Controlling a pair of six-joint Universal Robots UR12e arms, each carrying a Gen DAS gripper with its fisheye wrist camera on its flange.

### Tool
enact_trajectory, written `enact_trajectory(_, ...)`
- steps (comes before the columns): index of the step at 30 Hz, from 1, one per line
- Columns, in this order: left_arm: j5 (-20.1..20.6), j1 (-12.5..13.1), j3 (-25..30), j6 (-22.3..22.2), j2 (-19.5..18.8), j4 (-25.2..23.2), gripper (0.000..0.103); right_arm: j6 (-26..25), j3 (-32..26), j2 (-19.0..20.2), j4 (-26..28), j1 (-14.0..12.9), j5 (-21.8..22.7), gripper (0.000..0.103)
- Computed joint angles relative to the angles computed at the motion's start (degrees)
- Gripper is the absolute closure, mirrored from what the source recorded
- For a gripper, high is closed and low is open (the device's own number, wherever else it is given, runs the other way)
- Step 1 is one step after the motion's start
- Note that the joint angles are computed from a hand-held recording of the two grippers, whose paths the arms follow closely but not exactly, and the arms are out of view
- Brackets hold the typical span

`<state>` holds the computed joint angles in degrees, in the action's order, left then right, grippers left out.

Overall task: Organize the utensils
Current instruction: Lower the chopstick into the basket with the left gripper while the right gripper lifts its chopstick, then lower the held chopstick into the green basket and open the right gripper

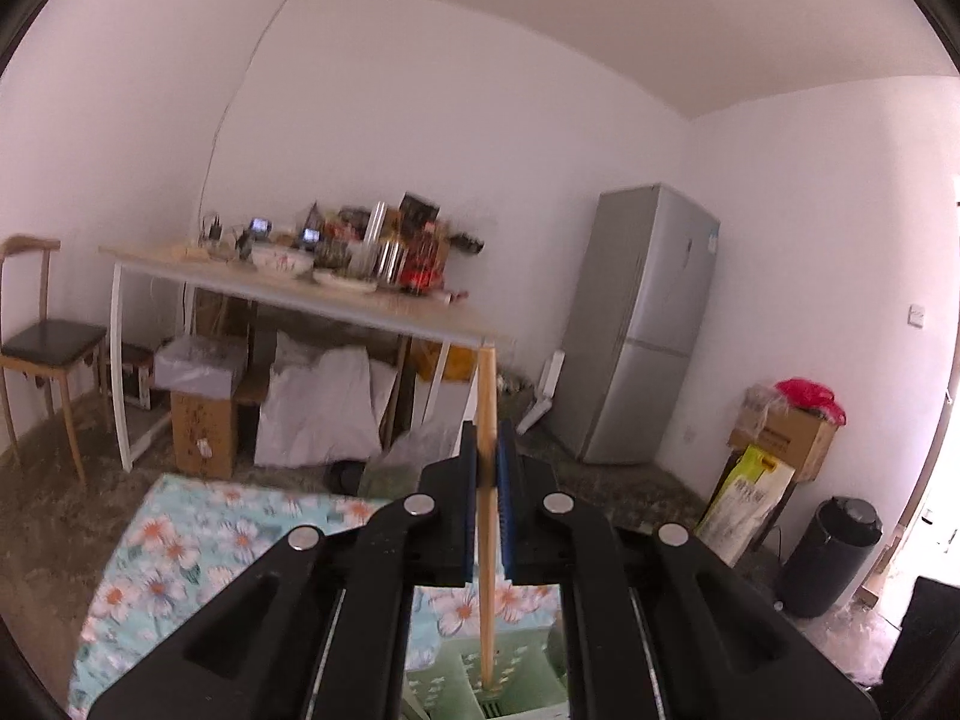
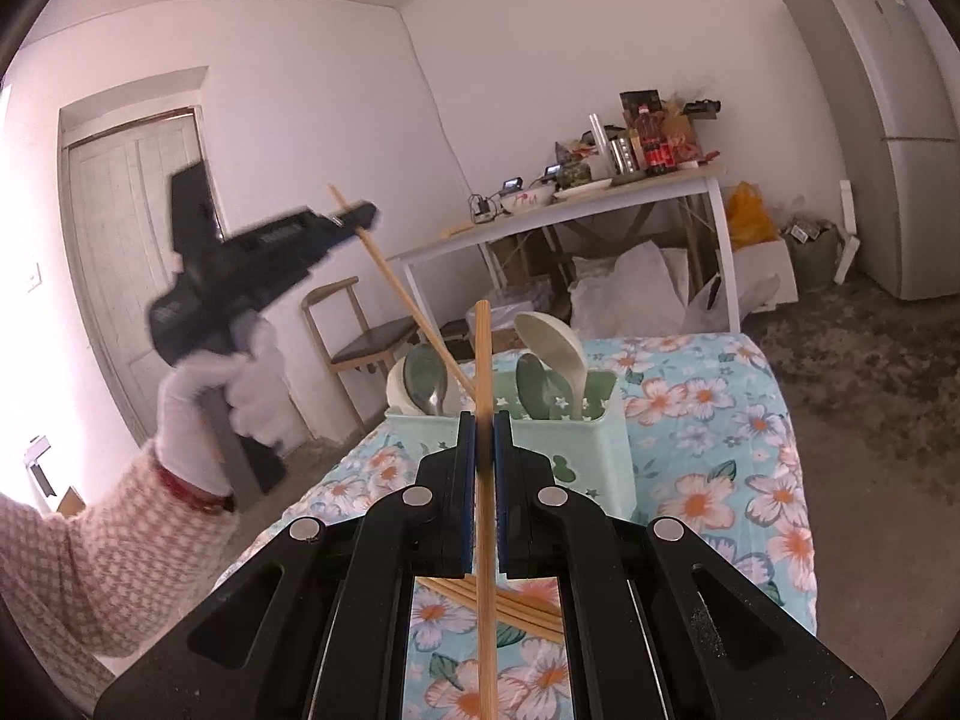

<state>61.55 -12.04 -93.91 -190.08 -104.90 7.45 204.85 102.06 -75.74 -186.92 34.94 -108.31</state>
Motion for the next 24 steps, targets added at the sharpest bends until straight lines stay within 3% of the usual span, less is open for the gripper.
enact_trajectory(8,-2.3,0.0,-0.2,1.0,-0.8,-7.7,0.096,0.1,-0.7,0.1,0.3,-0.6,1.6,0.099)
enact_trajectory(11,-3.2,0.4,-1.2,0.8,-0.2,-7.5,0.077,0.1,-1.5,0.4,0.6,-0.7,2.0,0.099)
enact_trajectory(13,-2.8,0.5,-2.1,0.3,0.4,-6.7,0.057,-0.2,-2.2,0.7,0.9,-0.6,1.9,0.099)
enact_trajectory(19,-3.4,2.1,-5.5,-2.5,2.8,-2.7,0.04,-1.1,-5.2,1.7,1.6,-0.8,2.3,0.099)
enact_trajectory(24,-4.7,4.6,-10.7,-4.0,5.8,0.5,0.033,-2.7,-10.0,3.9,1.6,-1.5,3.2,0.099)
